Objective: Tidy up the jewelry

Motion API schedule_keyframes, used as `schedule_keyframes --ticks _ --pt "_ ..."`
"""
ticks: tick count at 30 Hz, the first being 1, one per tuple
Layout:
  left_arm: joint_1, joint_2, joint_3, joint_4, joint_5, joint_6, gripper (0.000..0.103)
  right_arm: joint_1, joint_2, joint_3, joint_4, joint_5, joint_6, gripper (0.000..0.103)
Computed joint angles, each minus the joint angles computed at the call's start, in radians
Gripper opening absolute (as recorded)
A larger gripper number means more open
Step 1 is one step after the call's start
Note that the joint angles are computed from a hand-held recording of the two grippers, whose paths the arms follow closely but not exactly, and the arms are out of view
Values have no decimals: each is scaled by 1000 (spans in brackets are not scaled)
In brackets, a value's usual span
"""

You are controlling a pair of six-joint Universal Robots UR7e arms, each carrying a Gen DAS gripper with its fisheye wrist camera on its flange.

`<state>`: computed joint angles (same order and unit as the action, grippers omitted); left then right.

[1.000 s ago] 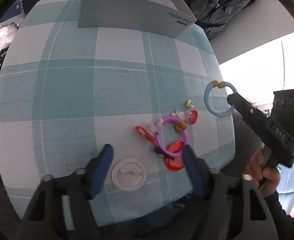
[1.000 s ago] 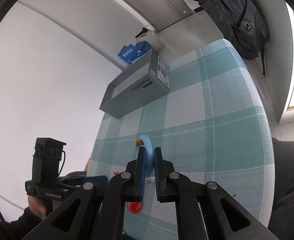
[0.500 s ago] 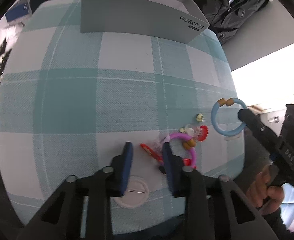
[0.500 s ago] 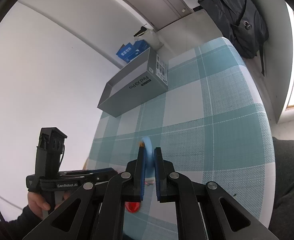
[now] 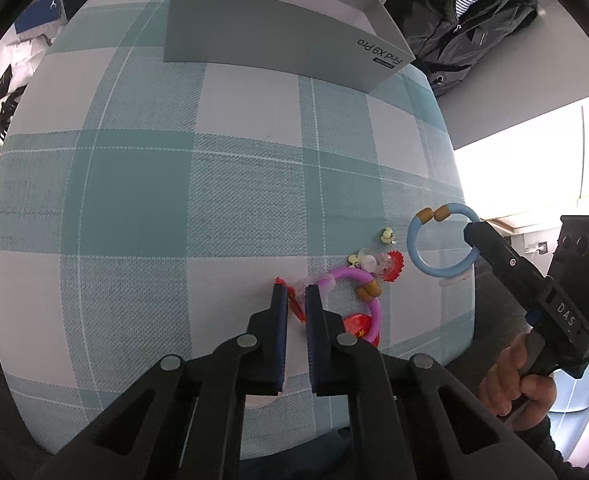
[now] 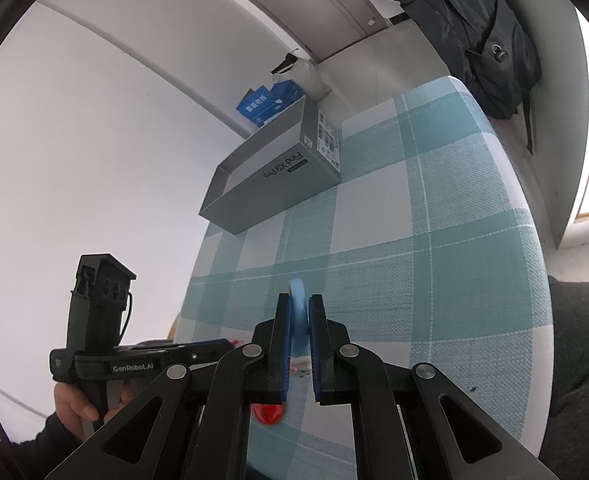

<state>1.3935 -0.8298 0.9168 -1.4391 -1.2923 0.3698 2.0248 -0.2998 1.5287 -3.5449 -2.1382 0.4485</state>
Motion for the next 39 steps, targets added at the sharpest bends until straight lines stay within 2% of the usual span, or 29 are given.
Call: schedule_keyframes --ticks 12,15,20,22,27,29,32,39 --pt "10 17 -64 28 -27 -1 1 0 2 -14 -4 27 -13 7" --pt "13 26 -99 34 -57 -6 1 -1 1 -21 -9 43 -19 7" --pt "9 30 -123 31 -65 -12 1 -1 -1 -56 27 50 -39 7" --pt "18 42 -147 78 -88 -20 1 -1 -1 -71 41 50 -48 7" --pt "19 26 -106 95 -82 -28 1 -2 4 -91 55 61 -62 7" --pt "13 13 -76 76 -77 -14 2 -3 7 -94 64 64 -58 7" --pt "2 7 -33 52 -29 -9 2 -6 13 -97 73 64 -47 7" --pt "-12 -11 34 -18 -19 25 2 -10 16 -95 75 57 -27 7"
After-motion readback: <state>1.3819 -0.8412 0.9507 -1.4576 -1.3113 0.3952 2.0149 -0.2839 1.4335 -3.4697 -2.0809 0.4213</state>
